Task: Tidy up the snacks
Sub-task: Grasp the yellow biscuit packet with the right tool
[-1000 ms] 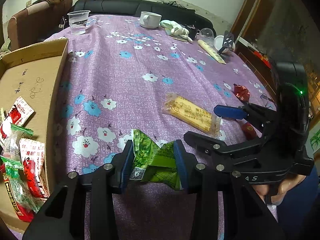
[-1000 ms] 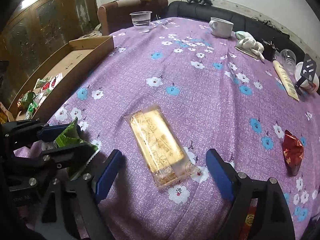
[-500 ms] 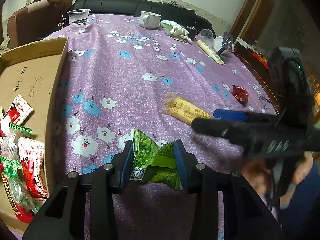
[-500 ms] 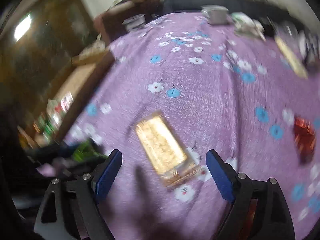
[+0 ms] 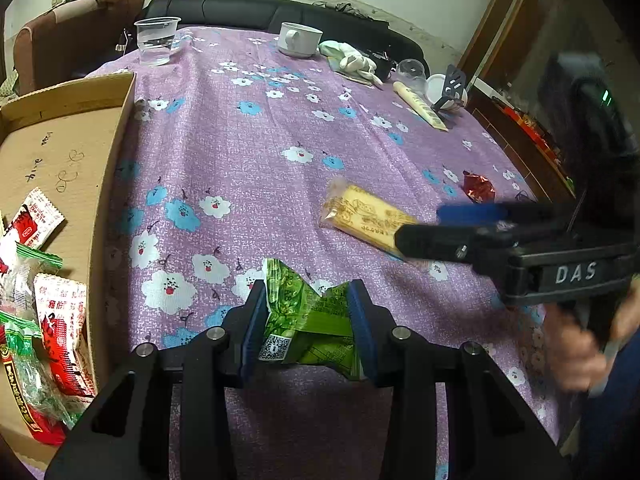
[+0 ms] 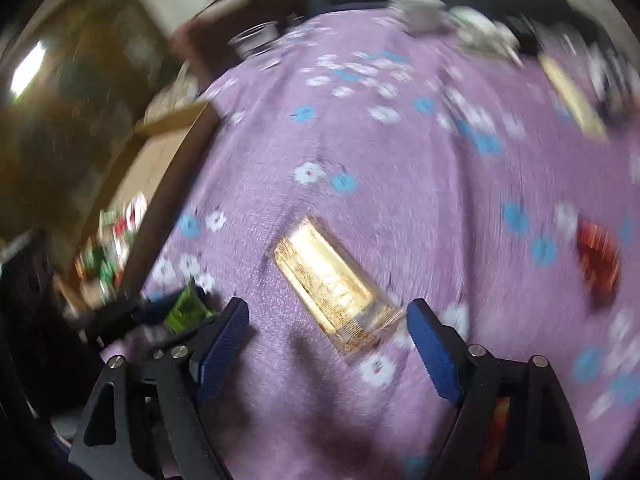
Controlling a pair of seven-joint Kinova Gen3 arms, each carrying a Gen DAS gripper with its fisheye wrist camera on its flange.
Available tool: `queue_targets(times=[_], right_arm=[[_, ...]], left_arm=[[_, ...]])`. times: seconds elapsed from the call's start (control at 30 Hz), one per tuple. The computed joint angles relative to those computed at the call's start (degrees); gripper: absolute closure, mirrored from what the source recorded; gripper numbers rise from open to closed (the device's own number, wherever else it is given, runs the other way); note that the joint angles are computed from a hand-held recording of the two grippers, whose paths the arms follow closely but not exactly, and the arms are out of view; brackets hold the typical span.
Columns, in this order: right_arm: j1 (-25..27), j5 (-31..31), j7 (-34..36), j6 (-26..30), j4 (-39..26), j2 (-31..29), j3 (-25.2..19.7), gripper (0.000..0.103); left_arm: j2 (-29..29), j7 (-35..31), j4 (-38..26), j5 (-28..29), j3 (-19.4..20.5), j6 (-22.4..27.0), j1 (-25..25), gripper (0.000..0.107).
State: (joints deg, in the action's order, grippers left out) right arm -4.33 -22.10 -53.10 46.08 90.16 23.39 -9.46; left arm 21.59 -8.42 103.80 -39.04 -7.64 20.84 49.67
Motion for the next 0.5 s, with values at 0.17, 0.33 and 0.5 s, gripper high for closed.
queue_targets(times=[0.17, 0.33, 0.5], right_arm=[[-5.04, 8.89, -0.08, 4.43, -5.13, 2.64, 2.04, 0.025], [-6.17, 10.77, 0.07, 2.08, -4.10, 4.23, 1.74, 0.042], [-3.30, 6.12, -1.50, -2.28, 0.94, 1.10, 0.62, 0.068]], left_arm=[[-0.06, 0.07, 0.11, -0.10, 0.05, -0.08, -0.08, 0.069], [-0.07, 0.08, 0.11, -0.12, 0.11, -0.07, -0.12, 0.069], [-0.09, 0.15, 0.13, -0.19, 0.11, -0.04, -0.08, 0.069]])
